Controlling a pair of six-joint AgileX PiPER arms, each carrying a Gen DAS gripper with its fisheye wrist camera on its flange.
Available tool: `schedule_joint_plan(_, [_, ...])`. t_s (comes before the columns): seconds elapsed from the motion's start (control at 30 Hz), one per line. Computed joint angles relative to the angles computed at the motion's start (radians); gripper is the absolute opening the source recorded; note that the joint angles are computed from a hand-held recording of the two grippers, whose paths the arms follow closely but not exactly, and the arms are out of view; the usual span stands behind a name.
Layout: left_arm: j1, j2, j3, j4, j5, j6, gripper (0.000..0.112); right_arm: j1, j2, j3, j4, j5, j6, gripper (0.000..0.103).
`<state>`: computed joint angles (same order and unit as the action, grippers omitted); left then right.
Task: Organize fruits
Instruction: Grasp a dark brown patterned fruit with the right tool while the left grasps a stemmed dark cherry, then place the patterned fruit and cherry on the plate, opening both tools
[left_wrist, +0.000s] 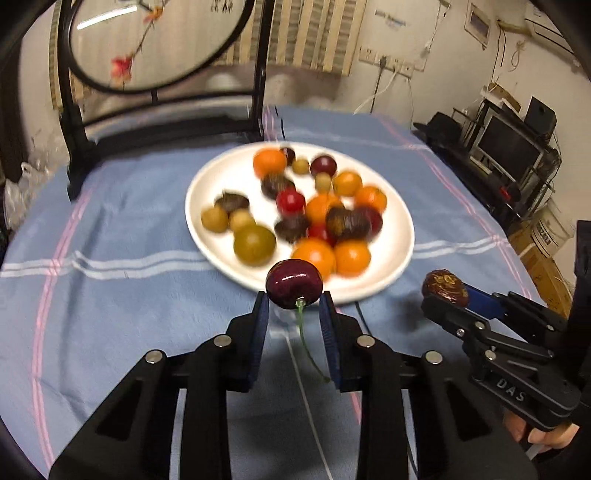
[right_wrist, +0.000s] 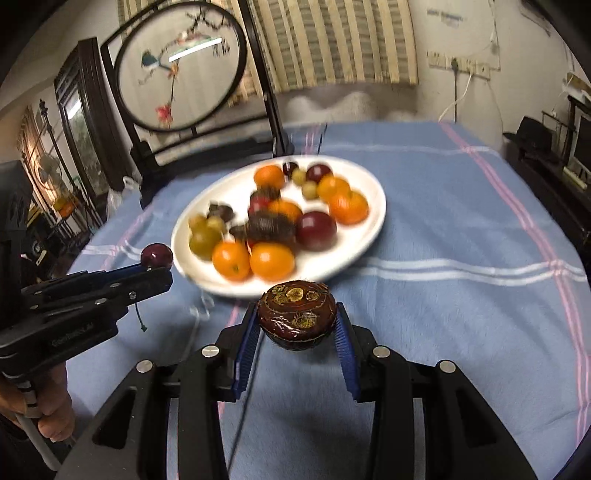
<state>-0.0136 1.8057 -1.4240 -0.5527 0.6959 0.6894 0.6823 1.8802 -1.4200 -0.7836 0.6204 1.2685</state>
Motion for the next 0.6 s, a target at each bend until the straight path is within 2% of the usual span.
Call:
schedule_joint_plan(0.23, [-0.053, 0.102, -0.160, 0.184, -0.048, -0.226, 0.028, -0.041, 0.130, -0.274, 0.061, 0.074, -0.187, 0.041])
schedule_joint_plan(0.4, [-0.075, 0.219, -0.316, 0.301, 0.007, -0.373, 0.028, -0.085, 0.268, -0.502, 0.175, 0.141, -0.311, 0.041])
schedule_joint_plan(0.53, [-0.090, 0.266, -0.387, 0.361, 0.031, -0.434, 0.028, -0.108, 0.330, -0.589, 0.230, 0.167, -0.343, 0.041])
schedule_joint_plan(0.6, [-0.092, 0.274, -0.399, 0.364, 0.032, -0.446, 0.028, -0.115, 0.331, -0.582, 0.237, 0.144, -0.329, 0.045])
